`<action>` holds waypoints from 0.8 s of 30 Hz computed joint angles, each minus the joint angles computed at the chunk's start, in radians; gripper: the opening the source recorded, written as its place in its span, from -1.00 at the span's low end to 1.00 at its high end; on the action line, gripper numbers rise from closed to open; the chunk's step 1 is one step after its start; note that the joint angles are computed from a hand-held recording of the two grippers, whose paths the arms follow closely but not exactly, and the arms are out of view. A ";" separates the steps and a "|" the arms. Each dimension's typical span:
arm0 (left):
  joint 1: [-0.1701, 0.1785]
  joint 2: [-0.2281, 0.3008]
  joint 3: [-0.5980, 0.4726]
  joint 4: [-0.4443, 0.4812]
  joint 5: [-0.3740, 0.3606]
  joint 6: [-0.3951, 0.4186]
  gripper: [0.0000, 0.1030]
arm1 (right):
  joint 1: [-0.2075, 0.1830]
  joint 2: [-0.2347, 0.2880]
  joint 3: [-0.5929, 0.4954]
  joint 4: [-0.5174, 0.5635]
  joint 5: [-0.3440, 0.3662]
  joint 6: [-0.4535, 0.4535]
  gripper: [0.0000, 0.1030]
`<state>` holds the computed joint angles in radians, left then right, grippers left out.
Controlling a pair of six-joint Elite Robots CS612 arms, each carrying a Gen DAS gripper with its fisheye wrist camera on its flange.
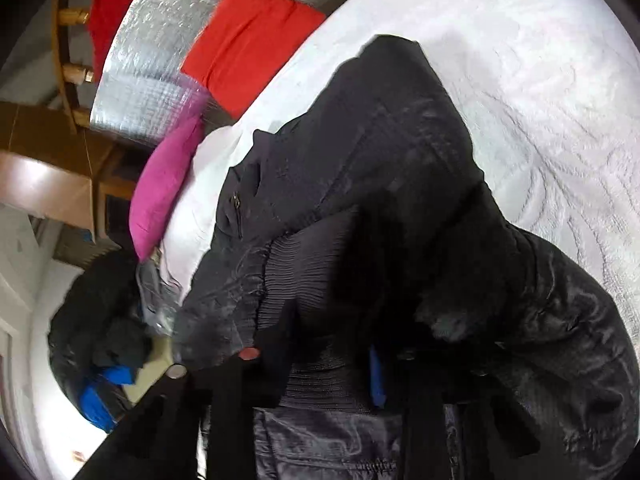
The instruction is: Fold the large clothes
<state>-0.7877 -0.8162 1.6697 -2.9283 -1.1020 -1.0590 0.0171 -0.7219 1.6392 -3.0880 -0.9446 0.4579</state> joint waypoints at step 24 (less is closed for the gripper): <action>-0.025 -0.004 -0.008 0.054 0.125 0.031 0.30 | 0.081 -0.056 0.048 -0.187 -0.319 -0.209 -0.44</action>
<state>-0.8132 -0.8202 1.6621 -2.8738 -0.9768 -1.0275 0.0977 -0.7777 1.6874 -3.2746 -1.2639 0.2489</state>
